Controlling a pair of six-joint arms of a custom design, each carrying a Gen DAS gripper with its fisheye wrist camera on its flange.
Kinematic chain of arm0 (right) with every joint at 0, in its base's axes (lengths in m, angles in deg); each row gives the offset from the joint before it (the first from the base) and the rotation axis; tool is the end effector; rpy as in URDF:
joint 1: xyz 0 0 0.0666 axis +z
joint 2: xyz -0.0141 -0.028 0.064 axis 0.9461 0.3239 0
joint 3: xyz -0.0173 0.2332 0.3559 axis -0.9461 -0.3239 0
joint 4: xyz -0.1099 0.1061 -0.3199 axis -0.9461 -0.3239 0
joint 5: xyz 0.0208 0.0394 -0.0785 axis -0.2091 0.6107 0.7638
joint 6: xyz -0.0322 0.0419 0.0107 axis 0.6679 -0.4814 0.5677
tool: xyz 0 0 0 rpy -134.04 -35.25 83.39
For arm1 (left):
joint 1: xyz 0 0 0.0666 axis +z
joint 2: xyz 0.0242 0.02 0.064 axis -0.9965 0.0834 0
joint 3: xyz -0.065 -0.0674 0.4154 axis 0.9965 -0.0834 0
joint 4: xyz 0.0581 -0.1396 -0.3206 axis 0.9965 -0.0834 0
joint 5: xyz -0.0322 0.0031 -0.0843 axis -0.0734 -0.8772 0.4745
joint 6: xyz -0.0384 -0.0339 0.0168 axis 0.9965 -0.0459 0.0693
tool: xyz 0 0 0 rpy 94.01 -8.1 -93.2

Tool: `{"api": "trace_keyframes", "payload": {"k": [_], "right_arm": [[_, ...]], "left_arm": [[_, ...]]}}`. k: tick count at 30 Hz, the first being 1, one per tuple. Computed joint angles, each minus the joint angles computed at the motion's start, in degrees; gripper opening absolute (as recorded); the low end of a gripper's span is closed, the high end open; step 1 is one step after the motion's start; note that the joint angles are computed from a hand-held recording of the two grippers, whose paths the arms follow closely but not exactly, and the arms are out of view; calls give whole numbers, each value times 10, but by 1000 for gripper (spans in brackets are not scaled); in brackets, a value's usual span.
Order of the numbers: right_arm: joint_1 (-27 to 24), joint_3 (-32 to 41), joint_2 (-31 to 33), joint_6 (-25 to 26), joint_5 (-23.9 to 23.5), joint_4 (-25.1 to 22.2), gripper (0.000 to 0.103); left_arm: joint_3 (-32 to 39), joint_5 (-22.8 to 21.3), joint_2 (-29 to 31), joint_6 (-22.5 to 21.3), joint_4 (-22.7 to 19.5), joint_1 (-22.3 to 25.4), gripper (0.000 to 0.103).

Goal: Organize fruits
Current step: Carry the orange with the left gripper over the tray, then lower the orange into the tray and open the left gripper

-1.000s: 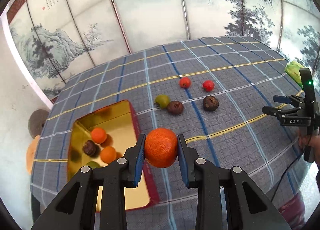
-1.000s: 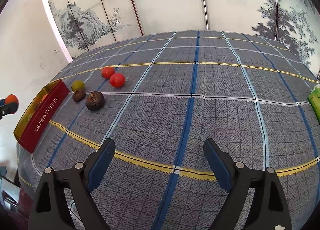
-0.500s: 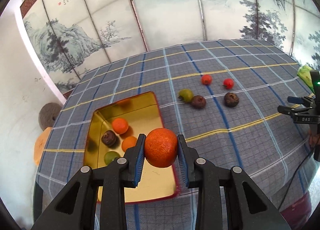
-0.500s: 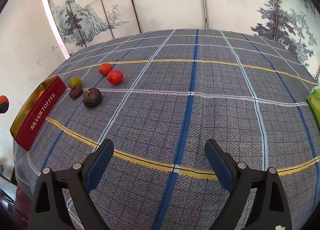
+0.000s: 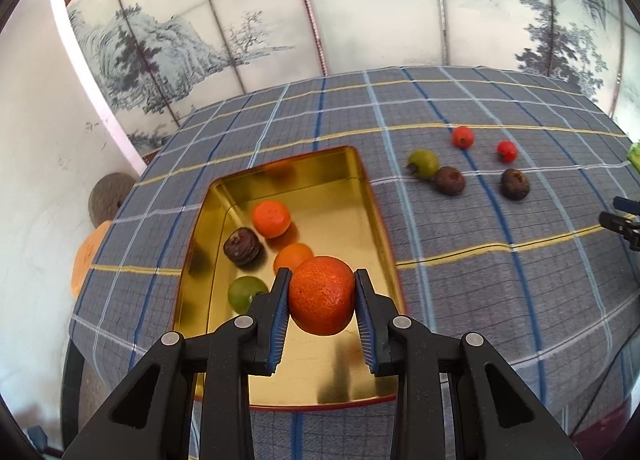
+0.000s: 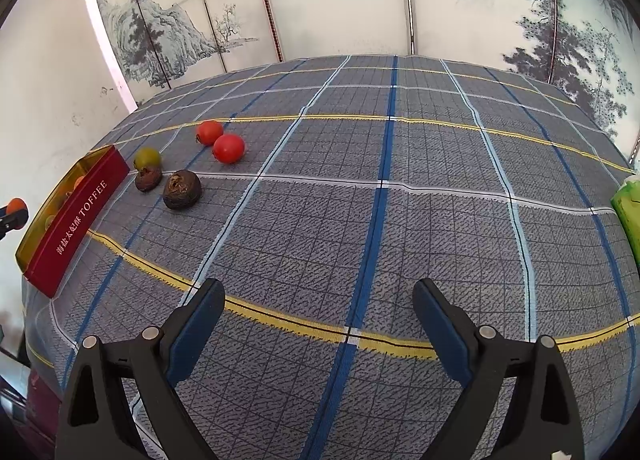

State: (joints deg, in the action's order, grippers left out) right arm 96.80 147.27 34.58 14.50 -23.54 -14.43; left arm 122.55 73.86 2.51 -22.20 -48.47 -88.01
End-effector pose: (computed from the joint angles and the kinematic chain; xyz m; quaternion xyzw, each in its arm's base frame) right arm 0.4223 0.1995 0.4772 -0.1144 0.9040 0.0855 0.4029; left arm 0.3867 -0.0122 0.5137 0.0007 0.9256 0.0914 0.3673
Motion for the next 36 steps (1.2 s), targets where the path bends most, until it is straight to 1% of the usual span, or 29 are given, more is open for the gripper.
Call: {"api": "trace_keyframes", "payload": {"k": [20,36], "right_arm": [[4,10,10,1,10,-15,95],[6,14,13,2,15,-20,96]], "left_arm": [[-23,15,18,14,1,42,32],[-34,19,23,13,7,63,33]]}}
